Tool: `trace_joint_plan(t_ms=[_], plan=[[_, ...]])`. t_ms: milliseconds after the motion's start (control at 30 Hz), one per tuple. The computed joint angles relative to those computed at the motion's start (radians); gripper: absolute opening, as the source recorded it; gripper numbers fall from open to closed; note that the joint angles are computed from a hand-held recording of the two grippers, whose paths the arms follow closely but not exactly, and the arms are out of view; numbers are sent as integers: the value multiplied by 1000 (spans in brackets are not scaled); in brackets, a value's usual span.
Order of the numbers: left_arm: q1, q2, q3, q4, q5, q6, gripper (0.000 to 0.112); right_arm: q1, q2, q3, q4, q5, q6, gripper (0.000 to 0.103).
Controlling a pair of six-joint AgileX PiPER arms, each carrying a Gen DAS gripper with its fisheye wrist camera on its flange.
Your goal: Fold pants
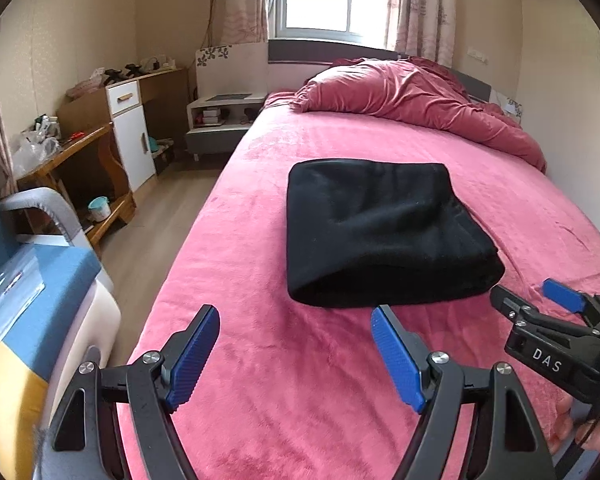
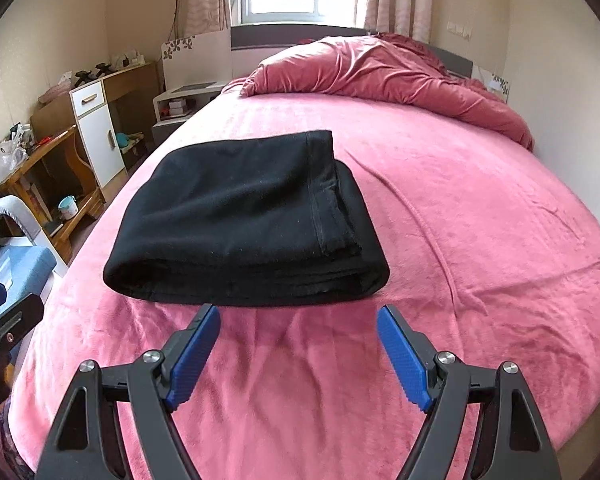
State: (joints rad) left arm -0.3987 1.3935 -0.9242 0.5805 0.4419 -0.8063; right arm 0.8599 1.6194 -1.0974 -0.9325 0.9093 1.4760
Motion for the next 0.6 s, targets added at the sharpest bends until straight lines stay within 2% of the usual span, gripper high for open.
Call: trace_joint_plan(t_ms=[133, 367, 500, 600], plan=[[11, -15, 15, -61, -16, 26, 80, 27, -4, 0, -16, 28, 10, 82], [-20, -26, 26, 86, 24, -122, 80, 52, -21, 23, -20, 39, 37, 83], [-27, -28, 28, 111, 36, -145, 80, 60, -20, 26, -23, 47, 48, 83], [-15, -27, 25, 75, 30, -114, 80, 64, -20, 28, -28, 50, 56, 83]])
